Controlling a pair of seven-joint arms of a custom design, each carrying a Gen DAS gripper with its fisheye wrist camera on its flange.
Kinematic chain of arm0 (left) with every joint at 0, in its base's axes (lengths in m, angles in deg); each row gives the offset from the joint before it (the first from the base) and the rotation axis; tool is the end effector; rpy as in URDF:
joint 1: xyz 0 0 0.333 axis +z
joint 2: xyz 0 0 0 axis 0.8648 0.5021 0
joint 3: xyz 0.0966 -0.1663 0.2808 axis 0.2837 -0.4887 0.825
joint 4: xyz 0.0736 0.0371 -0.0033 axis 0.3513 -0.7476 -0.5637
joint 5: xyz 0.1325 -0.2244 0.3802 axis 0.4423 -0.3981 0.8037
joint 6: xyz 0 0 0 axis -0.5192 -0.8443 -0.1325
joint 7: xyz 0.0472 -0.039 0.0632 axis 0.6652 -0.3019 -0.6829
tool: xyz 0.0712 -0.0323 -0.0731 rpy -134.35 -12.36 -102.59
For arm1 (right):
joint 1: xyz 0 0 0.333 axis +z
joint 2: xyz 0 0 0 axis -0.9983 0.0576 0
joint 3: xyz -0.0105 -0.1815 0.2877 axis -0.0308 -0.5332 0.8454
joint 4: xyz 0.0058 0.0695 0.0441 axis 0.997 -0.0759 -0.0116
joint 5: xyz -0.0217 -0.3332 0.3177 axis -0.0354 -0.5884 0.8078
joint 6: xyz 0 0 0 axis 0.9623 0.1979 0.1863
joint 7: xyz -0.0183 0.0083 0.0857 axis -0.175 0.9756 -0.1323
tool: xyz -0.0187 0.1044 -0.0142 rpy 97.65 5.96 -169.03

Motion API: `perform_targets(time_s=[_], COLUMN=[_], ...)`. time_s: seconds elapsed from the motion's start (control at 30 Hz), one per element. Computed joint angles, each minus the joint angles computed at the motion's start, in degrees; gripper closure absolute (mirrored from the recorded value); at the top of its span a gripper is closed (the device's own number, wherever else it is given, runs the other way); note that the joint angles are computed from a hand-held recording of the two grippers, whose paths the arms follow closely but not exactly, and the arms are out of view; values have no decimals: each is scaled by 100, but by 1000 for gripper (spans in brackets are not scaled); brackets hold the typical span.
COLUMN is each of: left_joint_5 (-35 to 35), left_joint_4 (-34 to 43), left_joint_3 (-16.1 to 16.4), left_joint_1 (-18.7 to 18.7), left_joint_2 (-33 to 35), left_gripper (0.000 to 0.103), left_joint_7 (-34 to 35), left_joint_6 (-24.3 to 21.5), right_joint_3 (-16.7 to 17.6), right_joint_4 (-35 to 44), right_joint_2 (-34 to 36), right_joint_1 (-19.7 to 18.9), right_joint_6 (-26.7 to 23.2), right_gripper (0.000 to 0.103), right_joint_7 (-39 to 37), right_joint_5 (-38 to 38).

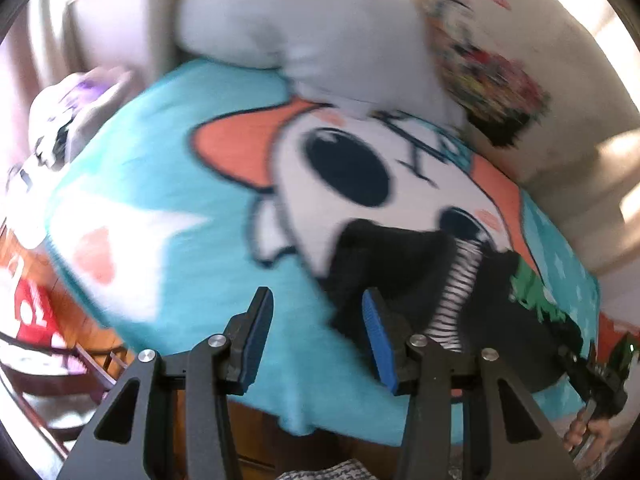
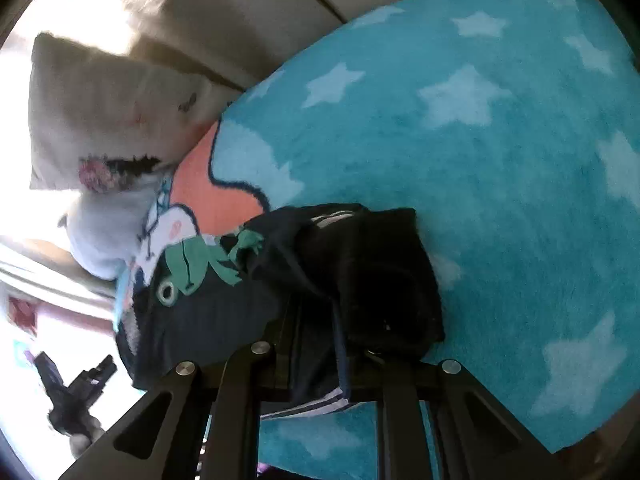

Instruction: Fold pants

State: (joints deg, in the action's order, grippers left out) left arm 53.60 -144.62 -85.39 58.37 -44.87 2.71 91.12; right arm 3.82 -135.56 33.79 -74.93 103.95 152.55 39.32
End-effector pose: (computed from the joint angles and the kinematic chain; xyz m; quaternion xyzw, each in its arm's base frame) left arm 0.4770 -0.0019 0.3083 -0.8324 0.4955 -0.2180 0.1182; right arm 0.5740 0.1236 0.3374 -0.5954 0.7322 0.0921 0.3177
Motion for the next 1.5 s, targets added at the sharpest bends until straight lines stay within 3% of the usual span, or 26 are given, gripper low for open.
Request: perform_targets(time_s=[0.07,0.13,0.2,0.37,0.5,0.6,0.73,0.87,1.07,1.13,1.2,1.27,1.3,1.5], left_joint_5=[1,-455,-1085,-2459,-3084,-3718,-4175,-4597,-4864,-4929,-5009,-5079,-5123,-5225], left_joint_4=[-114,-155,-109,126,269,425,587,754,918,947,957,949,946,875], left_joint_3=[71,429,797,1284,1393,1511,1517,1481,1249,1141,1025,902,844,499], left_joint_1=[115,-159,-499,-950,-876,-808,-515,-170,351,507,654,799,874,1332], left_joint_2=[-90,-75,5,246,305,382,489,611,794,817,827,814,806,725], left_gripper=[58,58,58,58,58,58,58,58,58,58,58,58,58,58], left_joint_7=[-59,273,773,2288,3217,3989,4672,5212,5598,5712,5855,5958,6009,6101], left_joint_6=[-13,34,29,-41,-193,-412,-732,-1116,-1492,-1579,-1629,-1644,-1653,-1658], right_joint_3=[18,-1,32,206,484,708,862,619,-16,-179,-104,-33,56,270], right_joint_4=[-28,9,-28,382,1225,2045,3137,4070,5022,5267,5193,5115,5037,4900], right_joint_2=[-127,-246,-474,-488,109,751,1697,2526,3281,3491,3476,3412,3349,3140], right_joint_1=[40,59,148,527,898,1135,1569,2110,2914,3112,3037,2959,2854,2594], right_joint_6=[1,-94,-77,-54,-217,-624,-943,-1263,-1569,-1702,-1513,-1465,-1416,-1230], right_gripper=[85,81,81,71,64,62,52,50,39,39,43,72,78,85], right_joint_7=[176,-48,-250,-183,6,211,912,2259,3930,4264,4347,4309,4229,4109], right_joint_5=[-521,-469,-454,-897,-1152,-1377,-2344,-3634,-5726,-6340,-6444,-6494,-6397,-5975])
